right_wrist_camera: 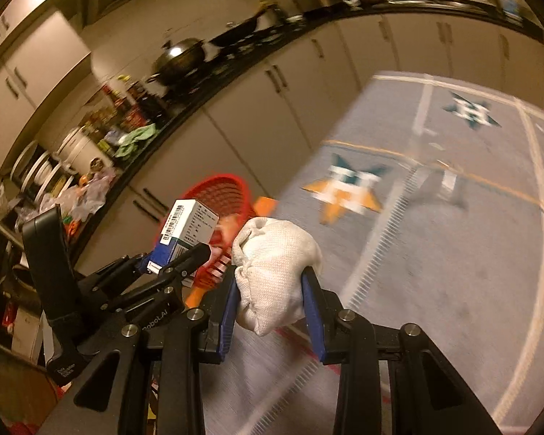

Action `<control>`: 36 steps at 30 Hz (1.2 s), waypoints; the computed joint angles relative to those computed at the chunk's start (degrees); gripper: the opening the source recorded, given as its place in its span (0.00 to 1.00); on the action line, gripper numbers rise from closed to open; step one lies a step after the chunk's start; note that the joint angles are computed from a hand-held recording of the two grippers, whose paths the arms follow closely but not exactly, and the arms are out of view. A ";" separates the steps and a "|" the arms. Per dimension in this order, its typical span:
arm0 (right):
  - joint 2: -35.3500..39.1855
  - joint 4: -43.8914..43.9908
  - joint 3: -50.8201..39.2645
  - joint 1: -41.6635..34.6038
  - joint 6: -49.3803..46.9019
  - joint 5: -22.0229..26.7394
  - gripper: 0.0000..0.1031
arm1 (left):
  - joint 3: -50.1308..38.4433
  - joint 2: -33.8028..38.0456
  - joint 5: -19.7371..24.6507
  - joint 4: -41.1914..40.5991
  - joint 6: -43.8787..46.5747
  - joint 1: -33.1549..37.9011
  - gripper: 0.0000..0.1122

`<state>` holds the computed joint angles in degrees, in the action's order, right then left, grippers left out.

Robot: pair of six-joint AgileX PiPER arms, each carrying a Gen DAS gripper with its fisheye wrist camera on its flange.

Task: Collect trash
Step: 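Carry the medicine box and cloth ball over the basket and open both tools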

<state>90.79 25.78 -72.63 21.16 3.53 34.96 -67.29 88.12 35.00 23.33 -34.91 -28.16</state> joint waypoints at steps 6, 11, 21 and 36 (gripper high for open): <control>14.49 3.73 -16.97 2.71 -0.40 4.31 0.36 | -1.48 1.94 -0.23 -5.97 8.04 9.65 0.30; 25.61 3.76 -31.58 4.94 2.74 7.59 0.38 | -2.08 3.90 -0.48 -6.29 9.29 14.54 0.30; 33.82 -0.52 -45.40 6.36 7.29 10.94 0.60 | -2.27 4.62 -1.32 -9.35 10.21 18.87 0.54; -0.18 12.43 5.12 -9.04 -8.22 -3.51 0.60 | -5.02 1.32 4.15 -3.55 4.45 1.23 0.57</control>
